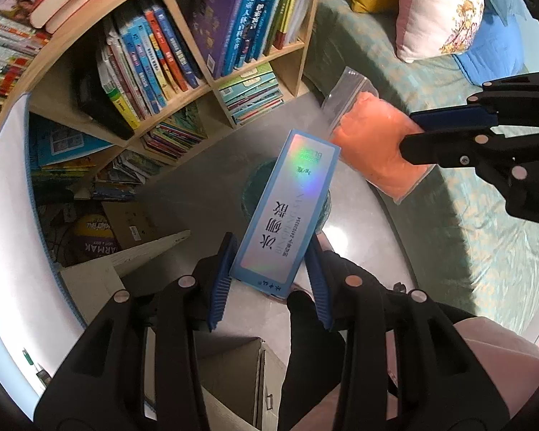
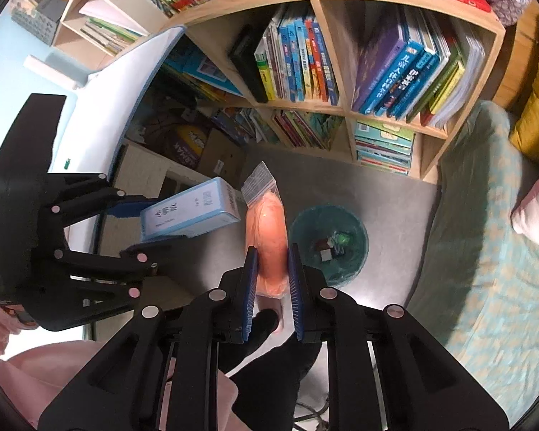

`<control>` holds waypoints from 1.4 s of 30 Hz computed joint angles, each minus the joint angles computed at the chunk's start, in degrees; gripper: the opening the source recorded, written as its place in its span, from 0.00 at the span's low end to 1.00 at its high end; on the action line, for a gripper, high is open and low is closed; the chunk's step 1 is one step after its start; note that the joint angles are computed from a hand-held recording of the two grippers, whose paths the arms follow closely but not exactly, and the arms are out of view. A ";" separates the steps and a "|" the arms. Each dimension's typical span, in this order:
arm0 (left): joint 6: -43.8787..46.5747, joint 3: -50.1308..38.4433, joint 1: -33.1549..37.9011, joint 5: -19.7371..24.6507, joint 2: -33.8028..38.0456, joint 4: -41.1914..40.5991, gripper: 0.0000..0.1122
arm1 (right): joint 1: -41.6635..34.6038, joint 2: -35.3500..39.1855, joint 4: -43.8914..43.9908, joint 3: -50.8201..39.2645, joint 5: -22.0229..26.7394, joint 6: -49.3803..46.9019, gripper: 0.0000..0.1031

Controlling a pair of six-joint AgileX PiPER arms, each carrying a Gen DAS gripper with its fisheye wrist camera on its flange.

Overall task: Collect trash
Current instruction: 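Carry the blue box and orange bag over the wastebasket and open both tools, then bring both open tools back over the table toward the black and white boxes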

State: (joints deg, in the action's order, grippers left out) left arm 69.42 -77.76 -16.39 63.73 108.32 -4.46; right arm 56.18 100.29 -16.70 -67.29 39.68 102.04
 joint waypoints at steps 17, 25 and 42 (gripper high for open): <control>-2.09 3.05 -3.52 -3.42 -0.02 1.89 0.37 | -0.18 -1.30 -1.11 4.64 -3.73 5.51 0.21; -2.10 1.71 -3.25 -2.51 0.60 1.11 0.65 | -0.73 -1.62 -0.70 5.50 -4.81 5.02 0.36; -1.97 -4.05 0.58 2.22 2.12 -0.38 0.66 | -0.92 -1.88 -2.89 2.86 -0.68 5.33 0.62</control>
